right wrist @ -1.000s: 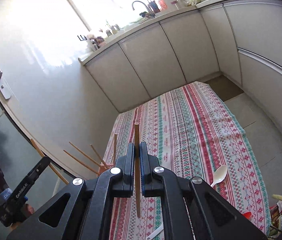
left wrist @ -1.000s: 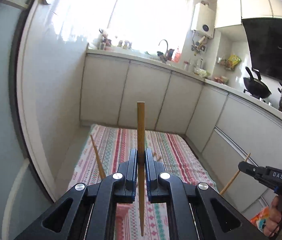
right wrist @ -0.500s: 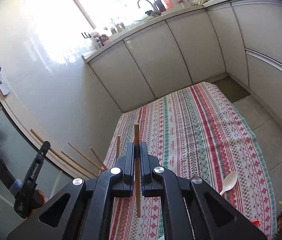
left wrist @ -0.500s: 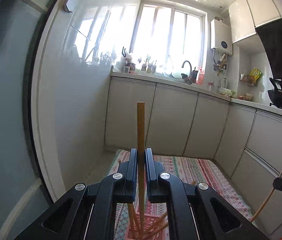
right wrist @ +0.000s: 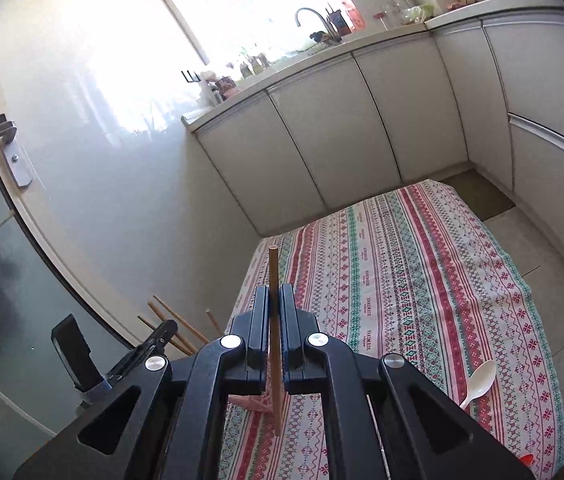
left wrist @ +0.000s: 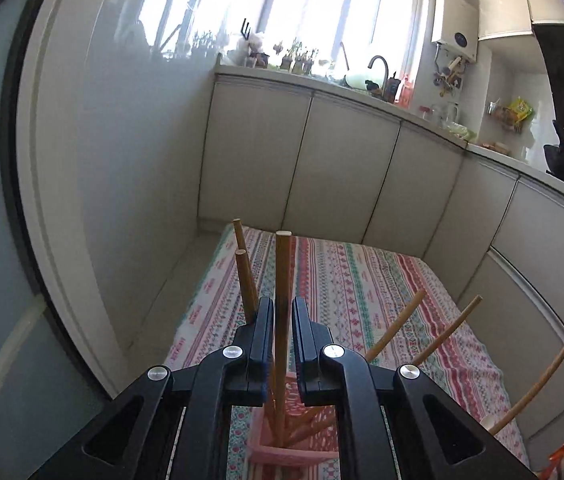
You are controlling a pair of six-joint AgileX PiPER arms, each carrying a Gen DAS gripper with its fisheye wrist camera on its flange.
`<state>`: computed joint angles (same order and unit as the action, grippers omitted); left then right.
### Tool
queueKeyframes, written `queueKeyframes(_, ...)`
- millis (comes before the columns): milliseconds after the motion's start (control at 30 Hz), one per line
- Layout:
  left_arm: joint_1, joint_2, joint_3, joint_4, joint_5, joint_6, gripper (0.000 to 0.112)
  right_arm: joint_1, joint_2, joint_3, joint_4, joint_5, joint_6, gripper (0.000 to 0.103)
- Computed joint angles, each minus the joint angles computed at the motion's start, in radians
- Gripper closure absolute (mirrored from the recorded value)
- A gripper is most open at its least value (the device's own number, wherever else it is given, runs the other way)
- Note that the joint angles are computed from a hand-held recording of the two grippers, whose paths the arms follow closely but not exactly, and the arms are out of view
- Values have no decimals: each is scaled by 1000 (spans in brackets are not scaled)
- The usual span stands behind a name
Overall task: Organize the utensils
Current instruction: 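Lower the chopstick into the pink holder and open the left tool, then move the left tool back toward the white rice paddle on the cloth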
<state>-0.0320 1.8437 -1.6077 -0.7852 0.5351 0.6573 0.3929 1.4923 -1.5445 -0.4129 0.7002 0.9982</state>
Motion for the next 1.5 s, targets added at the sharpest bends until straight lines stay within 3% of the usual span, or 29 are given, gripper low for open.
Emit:
queueKeyframes(67,17,-7,-13,15,51,-34,80,25,15,-25,-39,11,22,98)
queueKeyframes(133,24,-31,-7,58,71,-87,70,54,32,-54,-95,25,56,98)
queueKeyframes(233,38,-64,-8,148,137,-161,68,90,61,-100,-161,41,104,98)
queueKeyframes(367,45,-117,15,223,206,-185,57,128,118,-170,-225,41,158,98)
queueKeyframes(567,101,-174,57,100,274,-41,54,175,246,-299,-336,67,217,98)
queueKeyframes(800,137,-161,19,28,328,-16,53,198,375,-386,-404,131,213,98)
queueKeyframes(1167,119,-160,16,86,321,-60,53,143,418,-365,-219,89,96,98)
queueKeyframes(1300,112,-154,10,119,324,-86,52,105,399,-354,-73,77,23,97)
queueKeyframes(1400,100,-143,-8,161,339,-116,48,103,366,-349,-30,115,-16,87)
queueKeyframes(1467,85,-141,-11,185,348,-129,45,103,323,-323,-12,140,-44,67)
queueKeyframes(1500,73,-142,-11,202,348,-138,44,102,296,-304,-7,150,-57,64)
